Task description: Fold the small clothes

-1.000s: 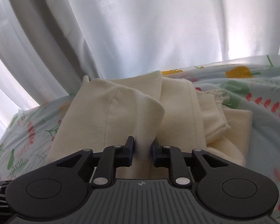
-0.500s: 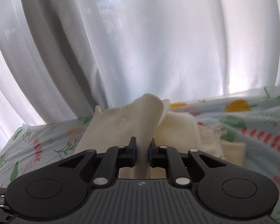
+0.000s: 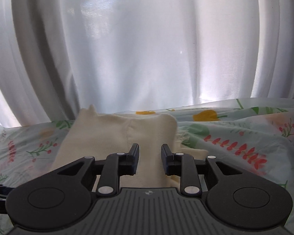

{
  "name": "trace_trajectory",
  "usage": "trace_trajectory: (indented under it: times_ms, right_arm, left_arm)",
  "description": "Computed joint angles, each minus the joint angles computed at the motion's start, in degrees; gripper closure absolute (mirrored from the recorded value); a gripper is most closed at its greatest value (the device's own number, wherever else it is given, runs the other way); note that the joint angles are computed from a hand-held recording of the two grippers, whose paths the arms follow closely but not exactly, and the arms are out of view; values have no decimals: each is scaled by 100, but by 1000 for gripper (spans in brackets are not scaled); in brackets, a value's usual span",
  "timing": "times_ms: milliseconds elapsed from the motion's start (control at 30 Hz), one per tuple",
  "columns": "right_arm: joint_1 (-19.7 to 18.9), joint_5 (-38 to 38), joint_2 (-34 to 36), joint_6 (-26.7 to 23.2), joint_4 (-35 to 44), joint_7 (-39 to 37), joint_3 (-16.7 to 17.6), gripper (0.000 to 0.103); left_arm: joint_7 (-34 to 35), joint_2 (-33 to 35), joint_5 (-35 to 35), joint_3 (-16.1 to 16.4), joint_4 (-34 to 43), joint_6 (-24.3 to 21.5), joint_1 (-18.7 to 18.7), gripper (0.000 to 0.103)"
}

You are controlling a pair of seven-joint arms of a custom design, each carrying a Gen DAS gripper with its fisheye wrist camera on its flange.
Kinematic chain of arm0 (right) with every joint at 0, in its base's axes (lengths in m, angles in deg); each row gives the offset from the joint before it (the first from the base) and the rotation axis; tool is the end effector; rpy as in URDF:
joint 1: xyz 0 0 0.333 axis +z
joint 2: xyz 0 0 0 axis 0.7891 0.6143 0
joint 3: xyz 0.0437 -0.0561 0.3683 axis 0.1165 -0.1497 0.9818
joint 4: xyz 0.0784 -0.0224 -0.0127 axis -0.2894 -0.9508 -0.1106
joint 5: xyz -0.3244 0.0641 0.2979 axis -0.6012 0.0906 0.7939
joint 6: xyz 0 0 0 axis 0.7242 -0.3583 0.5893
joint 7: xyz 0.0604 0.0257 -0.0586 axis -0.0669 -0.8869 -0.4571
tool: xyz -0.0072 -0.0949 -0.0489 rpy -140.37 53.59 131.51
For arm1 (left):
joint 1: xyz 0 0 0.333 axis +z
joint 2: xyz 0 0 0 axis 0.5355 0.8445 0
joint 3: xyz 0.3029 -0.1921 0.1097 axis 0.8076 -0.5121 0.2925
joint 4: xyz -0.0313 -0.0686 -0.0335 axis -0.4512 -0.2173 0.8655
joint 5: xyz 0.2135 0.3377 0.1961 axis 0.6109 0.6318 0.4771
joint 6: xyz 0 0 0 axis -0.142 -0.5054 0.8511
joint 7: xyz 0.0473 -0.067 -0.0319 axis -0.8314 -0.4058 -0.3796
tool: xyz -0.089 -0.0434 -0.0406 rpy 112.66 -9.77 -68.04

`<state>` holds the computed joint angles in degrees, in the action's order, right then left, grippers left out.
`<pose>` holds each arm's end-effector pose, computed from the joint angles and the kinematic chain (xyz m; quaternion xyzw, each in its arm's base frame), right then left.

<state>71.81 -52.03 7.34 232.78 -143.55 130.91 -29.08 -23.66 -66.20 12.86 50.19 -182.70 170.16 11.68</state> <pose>0.7004 0.2950 0.5372 -0.7353 0.5052 -0.1446 0.4281 0.5511 -0.4014 0.5249 -0.7558 0.5518 -0.3194 0.1492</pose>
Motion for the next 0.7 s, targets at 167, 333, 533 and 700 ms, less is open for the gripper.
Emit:
trace_trajectory:
  times_ms: [167, 333, 533, 700]
  right_arm:
    - [-310, 927, 47, -487, 187, -1277, 584, 79]
    - [-55, 407, 76, -1816, 116, -867, 256, 90]
    - [-83, 676, -453, -1292, -387, -963, 122, 81]
    - [-186, 813, -702, -1073, -686, 14, -107, 71]
  left_arm:
    - [7, -56, -68, -8, -1, 5, 16, 45]
    - [240, -82, -124, -29, -2, -19, 28, 44]
    - [389, -65, -360, -32, -33, 142, 76, 43]
    - [857, 81, -623, -134, 58, 251, 29, 42]
